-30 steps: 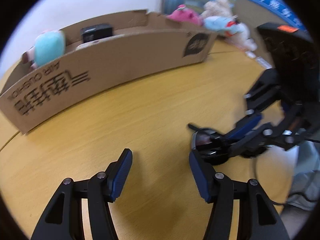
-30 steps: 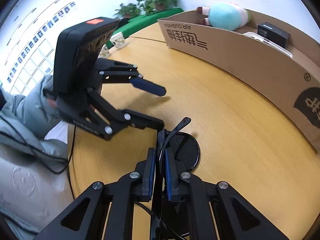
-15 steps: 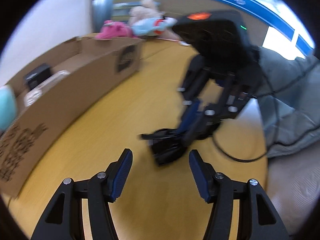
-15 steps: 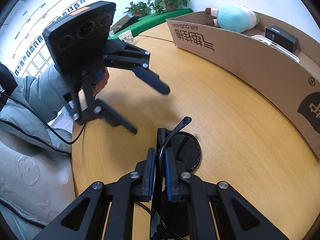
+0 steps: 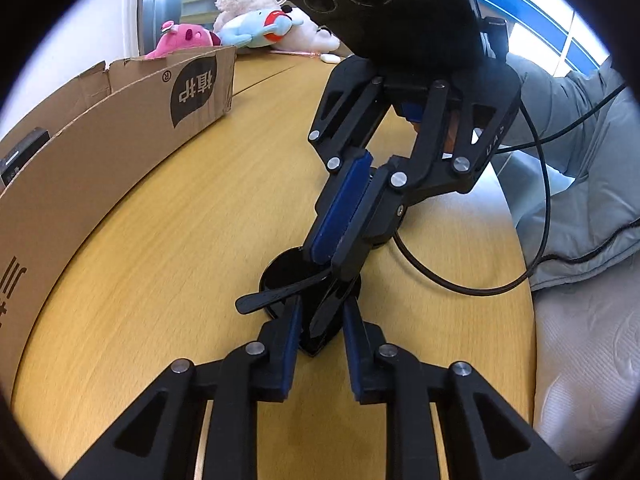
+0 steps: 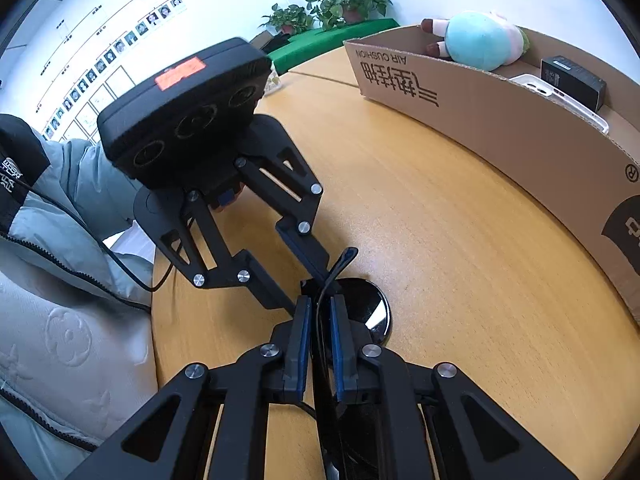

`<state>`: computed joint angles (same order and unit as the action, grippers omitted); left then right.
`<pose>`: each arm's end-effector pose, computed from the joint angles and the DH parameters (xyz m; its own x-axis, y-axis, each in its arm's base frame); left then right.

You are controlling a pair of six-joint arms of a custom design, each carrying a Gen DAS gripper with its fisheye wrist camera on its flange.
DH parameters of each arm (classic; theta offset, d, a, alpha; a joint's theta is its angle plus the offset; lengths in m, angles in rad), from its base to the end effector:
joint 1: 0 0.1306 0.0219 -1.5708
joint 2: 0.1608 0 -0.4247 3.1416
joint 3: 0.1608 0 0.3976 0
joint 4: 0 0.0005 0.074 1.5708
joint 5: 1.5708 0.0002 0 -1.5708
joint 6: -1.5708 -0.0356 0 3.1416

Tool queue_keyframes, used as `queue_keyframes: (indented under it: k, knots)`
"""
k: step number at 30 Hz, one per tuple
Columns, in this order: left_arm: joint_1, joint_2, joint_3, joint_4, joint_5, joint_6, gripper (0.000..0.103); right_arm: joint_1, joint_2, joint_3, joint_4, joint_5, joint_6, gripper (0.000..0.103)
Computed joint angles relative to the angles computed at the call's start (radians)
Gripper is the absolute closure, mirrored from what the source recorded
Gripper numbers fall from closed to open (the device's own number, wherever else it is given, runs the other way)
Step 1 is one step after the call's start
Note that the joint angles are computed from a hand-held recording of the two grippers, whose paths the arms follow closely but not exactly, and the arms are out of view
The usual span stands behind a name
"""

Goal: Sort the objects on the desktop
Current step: 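Close the left gripper on the sunglasses while the right gripper holds them, then open the right gripper and pull it away while the left gripper holds the sunglasses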

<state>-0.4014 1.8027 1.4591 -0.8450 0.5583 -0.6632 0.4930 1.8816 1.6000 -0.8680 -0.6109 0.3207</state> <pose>0.5424 -0.2513 0.2923 -0.3571 0.7188 -0.5965 0.9303 0.3312 -0.1577 0.5533 0.3199 0.3042 -0.5756 -0.6024 -0.5530 -0.8174 0.4433 0.3679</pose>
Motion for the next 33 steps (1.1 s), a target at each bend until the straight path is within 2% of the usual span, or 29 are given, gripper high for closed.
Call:
queue_keyframes:
  k: [6,7,9,14,16,18,20,25,28,33]
  knots:
    - [-0.001,-0.003,-0.001,0.009,-0.019,0.038,0.084,-0.003,-0.01,-0.008,0.071,-0.043,-0.052,0.095]
    - [-0.002,-0.004,-0.004,0.011,-0.021,0.04,0.084,0.001,-0.009,-0.002,0.062,-0.027,-0.051,0.095]
    - [0.005,0.01,0.014,0.003,-0.019,0.031,0.084,0.018,0.002,0.022,0.016,0.068,-0.035,0.09]
    - [0.006,0.008,0.009,0.012,-0.019,0.037,0.084,0.037,0.034,0.072,-0.039,0.107,-0.021,0.079]
    - [0.007,0.009,0.01,0.011,-0.018,0.035,0.084,0.042,0.063,0.106,-0.079,0.099,-0.019,0.079]
    - [0.009,0.008,0.009,0.009,-0.018,0.033,0.084,0.045,0.08,0.123,-0.087,0.102,-0.028,0.08]
    - [0.012,0.006,0.006,0.008,-0.018,0.029,0.084,0.041,0.089,0.13,-0.084,0.07,-0.041,0.091]
    - [0.019,0.003,-0.002,0.009,-0.009,0.031,0.084,0.034,0.083,0.126,-0.078,0.009,-0.061,0.095]
    - [0.022,0.003,-0.002,0.013,-0.014,0.039,0.084,0.015,0.056,0.095,-0.01,-0.046,-0.124,0.096]
    - [0.026,-0.001,-0.006,0.014,-0.023,0.039,0.085,-0.042,-0.038,-0.021,0.203,-0.144,-0.278,0.096]
